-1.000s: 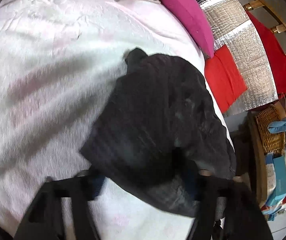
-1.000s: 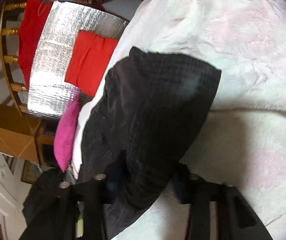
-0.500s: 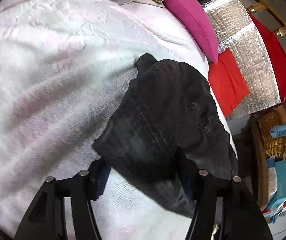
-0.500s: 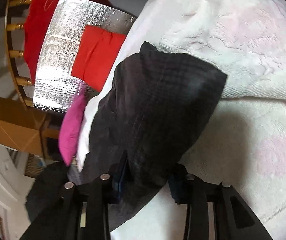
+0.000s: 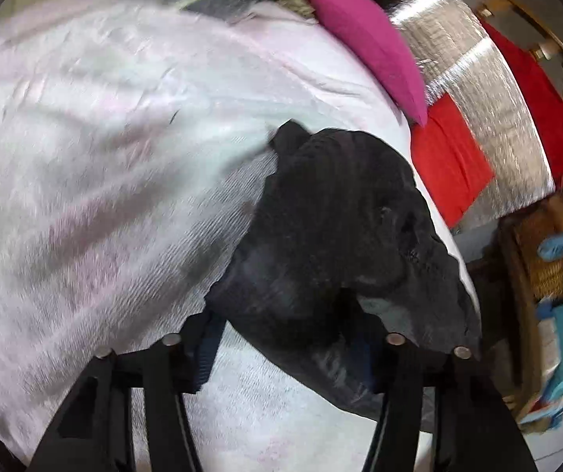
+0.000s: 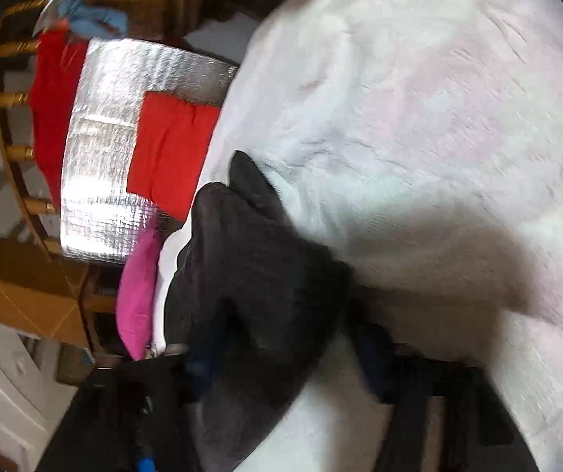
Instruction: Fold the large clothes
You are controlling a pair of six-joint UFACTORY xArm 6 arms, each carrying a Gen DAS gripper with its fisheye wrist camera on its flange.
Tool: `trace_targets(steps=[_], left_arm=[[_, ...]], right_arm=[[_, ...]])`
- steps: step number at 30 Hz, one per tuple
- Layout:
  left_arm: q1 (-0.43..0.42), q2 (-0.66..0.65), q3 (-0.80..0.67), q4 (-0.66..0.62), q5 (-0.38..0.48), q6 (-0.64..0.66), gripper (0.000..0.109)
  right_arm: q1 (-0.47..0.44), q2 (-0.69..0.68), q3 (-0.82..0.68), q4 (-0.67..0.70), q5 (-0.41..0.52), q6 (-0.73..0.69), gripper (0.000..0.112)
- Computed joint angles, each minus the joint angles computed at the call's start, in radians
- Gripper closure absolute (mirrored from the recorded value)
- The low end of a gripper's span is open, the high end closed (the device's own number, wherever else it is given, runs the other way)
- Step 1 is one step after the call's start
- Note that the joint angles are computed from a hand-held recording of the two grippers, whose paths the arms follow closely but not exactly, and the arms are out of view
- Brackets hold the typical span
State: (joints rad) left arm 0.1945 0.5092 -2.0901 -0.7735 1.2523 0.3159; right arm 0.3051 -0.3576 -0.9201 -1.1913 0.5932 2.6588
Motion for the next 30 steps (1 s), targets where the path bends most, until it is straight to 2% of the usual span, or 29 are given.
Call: trace_targets(steps=[1,4,6,8,9,11,12,13,15,16,21,24,25,27,30], left_arm=[[-0.008,-0.019,0.024,0.009,-0.028,0.03,0.058],[-0.034,-0.081,0.102,0.053,-0.121,0.119,0.06],[-0.055,-0.116,0.153,0.095,-0.184,0.16,0.061],[-0.077,-0.152,0.208,0.143,-0.252,0.193,0.06],[-0.09,-0.171,0.237,0.168,-0.292,0.209,0.06],[-0.107,-0.199,0.279,0.199,-0.349,0.232,0.06],[-0.114,-0.21,0.298,0.211,-0.373,0.245,0.06],[-0.12,-0.22,0.314,0.225,-0.398,0.256,0.06],[-0.125,-0.219,0.319,0.239,-0.417,0.264,0.059],[-0.126,-0.22,0.321,0.244,-0.424,0.266,0.059],[-0.125,-0.23,0.335,0.255,-0.435,0.287,0.058],[-0.123,-0.223,0.321,0.26,-0.423,0.302,0.057],[-0.123,-0.229,0.328,0.258,-0.425,0.311,0.056],[-0.126,-0.233,0.338,0.268,-0.447,0.327,0.052],[-0.136,-0.25,0.372,0.297,-0.512,0.34,0.047]], right_arm=[[0.002,0.0,-0.001,0.002,0.005,-0.001,0.071],[0.057,0.011,-0.057,-0.047,0.109,-0.073,0.072],[0.063,-0.004,-0.043,-0.028,0.123,-0.11,0.072],[0.041,0.004,-0.031,0.079,0.103,-0.165,0.072],[0.019,-0.002,-0.004,0.111,0.06,-0.148,0.072],[-0.01,-0.026,0.036,0.074,-0.014,-0.065,0.07],[-0.01,-0.036,0.039,0.075,-0.016,-0.064,0.068],[-0.005,-0.047,0.04,0.079,-0.009,-0.069,0.059],[0.012,-0.065,0.041,0.064,0.012,-0.058,0.052],[0.021,-0.074,0.041,0.059,0.028,-0.057,0.052],[0.034,-0.108,0.02,0.188,0.116,-0.227,0.051],[0.022,-0.133,0.015,0.24,0.167,-0.351,0.036],[0.006,-0.124,0.0,0.257,0.168,-0.4,0.036],[-0.05,-0.113,-0.009,0.327,0.106,-0.54,0.036],[-0.148,-0.072,0.007,0.498,-0.087,-0.735,0.036]])
